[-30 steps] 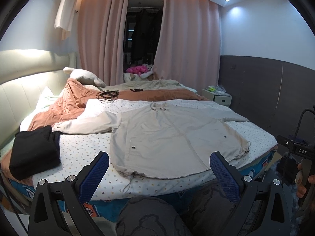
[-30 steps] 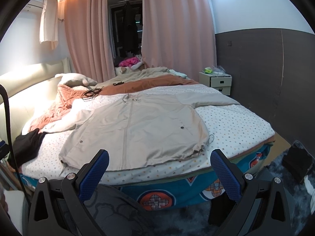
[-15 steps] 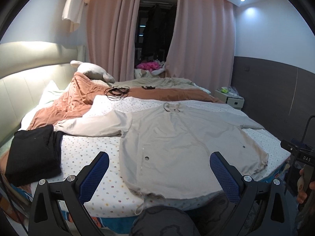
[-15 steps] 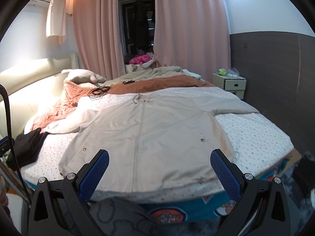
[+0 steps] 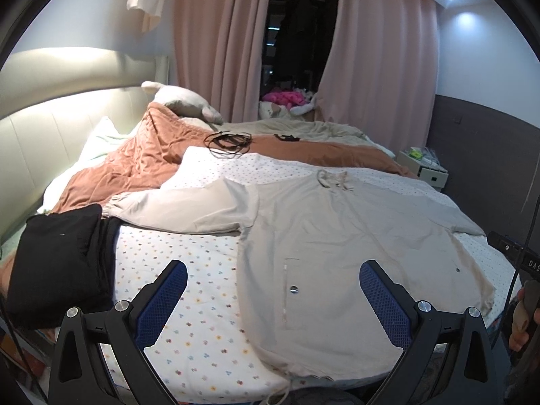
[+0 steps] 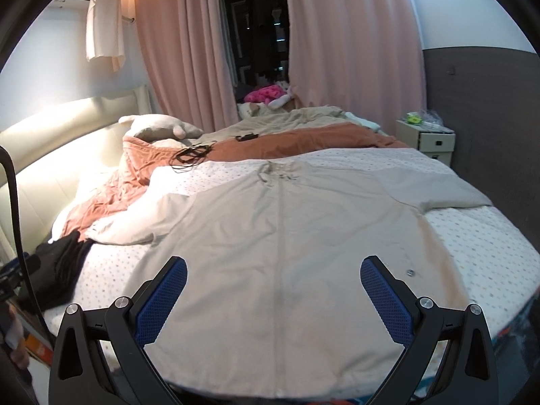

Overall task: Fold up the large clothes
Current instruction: 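Move both tools down toward the beige jacket, left tool toward its sleeve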

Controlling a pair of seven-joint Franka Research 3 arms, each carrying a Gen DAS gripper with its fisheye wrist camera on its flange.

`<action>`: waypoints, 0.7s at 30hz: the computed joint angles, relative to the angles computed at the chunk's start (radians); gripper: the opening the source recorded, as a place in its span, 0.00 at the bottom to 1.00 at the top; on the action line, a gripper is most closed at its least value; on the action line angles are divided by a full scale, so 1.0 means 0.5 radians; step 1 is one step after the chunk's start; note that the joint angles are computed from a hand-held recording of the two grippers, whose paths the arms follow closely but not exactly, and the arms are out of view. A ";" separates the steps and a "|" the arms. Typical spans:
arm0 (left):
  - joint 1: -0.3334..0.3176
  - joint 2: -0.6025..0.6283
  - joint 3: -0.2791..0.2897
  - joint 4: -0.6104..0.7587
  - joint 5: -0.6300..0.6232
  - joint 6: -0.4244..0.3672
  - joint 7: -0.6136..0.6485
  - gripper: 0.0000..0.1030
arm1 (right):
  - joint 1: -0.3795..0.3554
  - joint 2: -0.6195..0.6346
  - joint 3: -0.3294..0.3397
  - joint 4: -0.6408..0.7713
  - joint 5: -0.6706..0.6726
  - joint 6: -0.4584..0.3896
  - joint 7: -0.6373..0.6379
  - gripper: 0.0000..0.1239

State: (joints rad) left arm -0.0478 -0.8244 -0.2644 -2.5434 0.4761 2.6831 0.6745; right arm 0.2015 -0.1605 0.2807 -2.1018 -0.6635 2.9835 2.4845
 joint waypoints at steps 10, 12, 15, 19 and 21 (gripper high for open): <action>0.162 0.210 0.100 0.103 0.017 0.026 -0.003 0.98 | 0.281 0.633 -0.079 0.690 0.280 -0.060 -0.379 0.83; 0.191 0.254 0.124 0.126 0.014 0.023 0.000 0.98 | 0.333 0.763 -0.088 0.851 0.351 -0.095 -0.471 0.83; 0.242 0.313 0.162 0.154 0.013 0.030 0.001 0.98 | 0.404 0.934 -0.098 1.076 0.473 -0.159 -0.589 0.83; 0.302 0.422 0.216 0.227 0.001 -0.009 0.029 0.96 | 0.472 1.211 -0.093 1.445 0.677 -0.280 -0.775 0.83; 0.347 0.490 0.218 0.284 0.014 -0.070 0.032 0.94 | 0.509 1.359 -0.096 1.655 0.777 -0.376 -0.856 0.83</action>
State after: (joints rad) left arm 0.1255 -0.5792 -0.1552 -2.4011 0.4831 2.6482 0.6907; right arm 0.4558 0.5191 0.2326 -1.2746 -0.2751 2.7957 2.0564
